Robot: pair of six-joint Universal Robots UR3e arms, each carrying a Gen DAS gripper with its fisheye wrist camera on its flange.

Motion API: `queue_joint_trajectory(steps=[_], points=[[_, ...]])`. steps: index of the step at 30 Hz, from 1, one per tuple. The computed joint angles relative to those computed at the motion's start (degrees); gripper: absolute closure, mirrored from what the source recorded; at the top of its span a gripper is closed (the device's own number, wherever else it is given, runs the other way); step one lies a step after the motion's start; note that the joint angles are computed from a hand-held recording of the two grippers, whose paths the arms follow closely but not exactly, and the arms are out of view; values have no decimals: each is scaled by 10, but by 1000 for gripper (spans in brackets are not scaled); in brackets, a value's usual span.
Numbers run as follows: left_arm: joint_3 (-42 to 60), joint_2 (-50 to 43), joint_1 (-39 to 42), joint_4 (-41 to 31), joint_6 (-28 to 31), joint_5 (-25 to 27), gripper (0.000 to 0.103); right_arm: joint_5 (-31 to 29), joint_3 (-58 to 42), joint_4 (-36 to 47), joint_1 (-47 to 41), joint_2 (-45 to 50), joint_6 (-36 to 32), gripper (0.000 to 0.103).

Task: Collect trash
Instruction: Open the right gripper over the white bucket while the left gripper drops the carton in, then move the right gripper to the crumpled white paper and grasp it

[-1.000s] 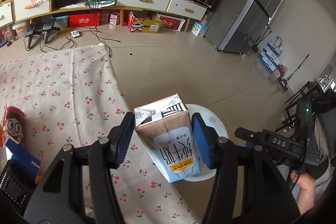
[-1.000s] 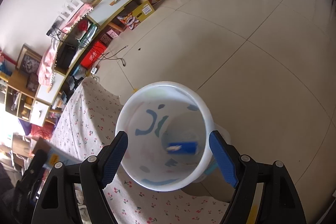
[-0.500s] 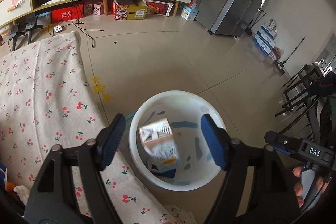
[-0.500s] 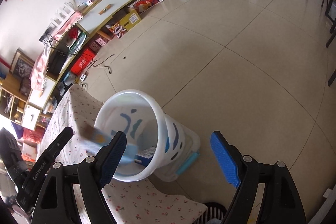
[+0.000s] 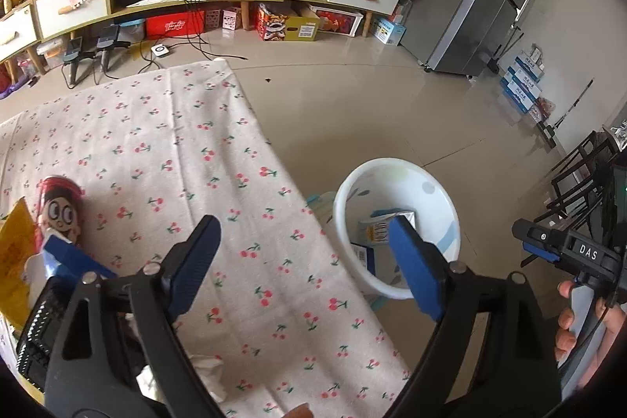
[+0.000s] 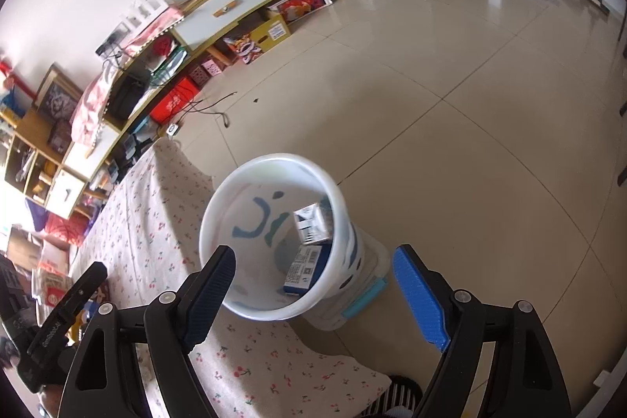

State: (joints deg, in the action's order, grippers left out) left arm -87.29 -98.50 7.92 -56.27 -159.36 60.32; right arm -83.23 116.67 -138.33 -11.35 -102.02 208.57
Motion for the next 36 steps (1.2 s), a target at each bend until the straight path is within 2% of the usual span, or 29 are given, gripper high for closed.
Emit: queue_joint_trajectory(steps=[8,21,27,36], points=[[-36,72,111,-82,94,-29,12,-31,-55,18,74,43,14,18],[-48,116,280,-196,226,-29,9,-57,-179,33,199,149,38,17],[-82,125,349,-194,268,-24,9,-71,-283,54,275,232,41,17],[-101,125,426,-218,312,-10,9,-36,-444,96,357,364,33,17]])
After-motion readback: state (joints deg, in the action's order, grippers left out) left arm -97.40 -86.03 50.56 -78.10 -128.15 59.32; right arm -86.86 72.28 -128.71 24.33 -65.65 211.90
